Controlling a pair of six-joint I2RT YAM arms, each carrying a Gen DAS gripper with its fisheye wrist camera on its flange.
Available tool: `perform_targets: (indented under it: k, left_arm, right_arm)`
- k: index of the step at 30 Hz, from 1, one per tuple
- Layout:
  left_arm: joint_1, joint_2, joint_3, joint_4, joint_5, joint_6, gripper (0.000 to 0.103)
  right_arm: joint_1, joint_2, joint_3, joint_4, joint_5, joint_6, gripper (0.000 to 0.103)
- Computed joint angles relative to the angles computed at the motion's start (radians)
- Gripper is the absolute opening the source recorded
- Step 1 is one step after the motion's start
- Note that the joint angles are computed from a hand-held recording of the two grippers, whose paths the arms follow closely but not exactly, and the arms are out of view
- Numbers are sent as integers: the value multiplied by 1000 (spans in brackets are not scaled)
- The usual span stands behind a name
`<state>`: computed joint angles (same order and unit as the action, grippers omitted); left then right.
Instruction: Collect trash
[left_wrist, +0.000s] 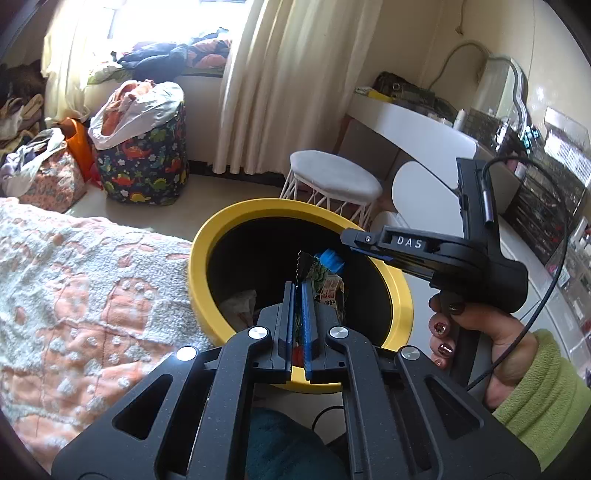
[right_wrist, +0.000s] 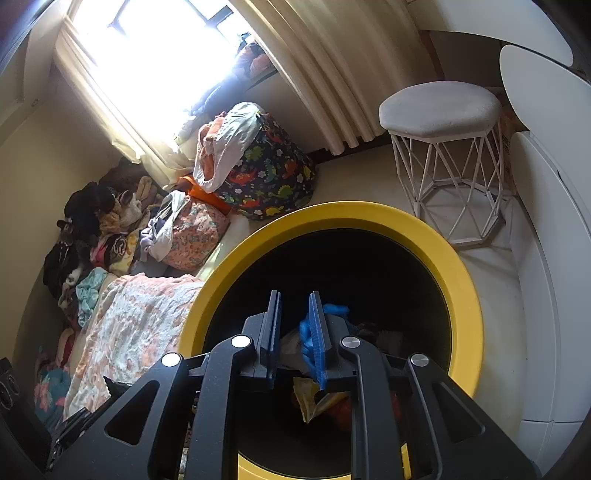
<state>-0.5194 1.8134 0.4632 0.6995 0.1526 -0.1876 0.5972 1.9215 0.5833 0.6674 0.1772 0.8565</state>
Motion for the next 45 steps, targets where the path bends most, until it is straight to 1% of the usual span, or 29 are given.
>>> perform_targets:
  k: [1,3,5,10,11,12,14,16,18,20,22,23,24,25,26,27,30,34,38,40,45]
  left_arm:
    - [-7,9,11,-7,-3,2,1]
    - [-23,30,35,-22,-14,6,1]
    - [-33,47,56,-33,-20,10,1]
    - [-49,91,108,-62,-41,18,1]
    - [-53,98,117,-67,-51,16,5]
    - [-53,102,122,-71,-52,15,12]
    - [-48,106,129,-80,-50,10,24]
    - [-41,102,127,-88,-52,9,29]
    - [-31,93,121,-95,-59,7,41]
    - [-13,79,107,-95,-50,1,44]
    - [3,62,92,-97,-53,0,57]
    - [13,52,85,-102,-51,0,66]
    - [23,41,76,-105,-51,1,76]
    - [34,30,67,-108,-48,4,81]
    - [45,16,56,-110,-45,6,88]
    - [56,4,43,-107,-44,8,91]
    - [91,-38,7,-110,-39,15,92]
    - [133,-105,-49,-106,-60,24,92]
    - [175,-181,-104,-110,-84,18,92]
    - [192,-221,-139,-102,-102,21,92]
    - [274,-303,-202,-93,-83,32,92]
  right_arm:
    - [-1,0,0,1,0,3,23]
    - [-7,-6,-9,7,0,7,28]
    - [-13,-9,-18,15,-1,9,30]
    - [-11,-29,-39,17,12,22,38]
    - [-12,-36,-41,12,10,21,39]
    - [-12,-36,-41,11,11,19,40]
    - [-8,-47,-43,-1,16,16,45]
    - [0,-59,-48,-13,23,15,51]
    - [7,-70,-51,-25,28,14,54]
    - [19,-81,-53,-44,40,11,56]
    - [36,-95,-53,-61,57,5,62]
    - [47,-104,-54,-72,69,1,64]
    - [59,-111,-54,-81,82,2,69]
    - [72,-121,-56,-89,95,1,72]
    - [80,-129,-54,-96,104,-3,73]
    - [89,-135,-52,-102,114,-8,76]
    - [127,-160,-35,-144,162,-25,87]
    - [178,-169,-8,-175,199,-54,95]
    - [239,-165,28,-206,256,-68,96]
    - [273,-162,49,-227,301,-67,96]
    - [356,-148,91,-255,413,-91,96]
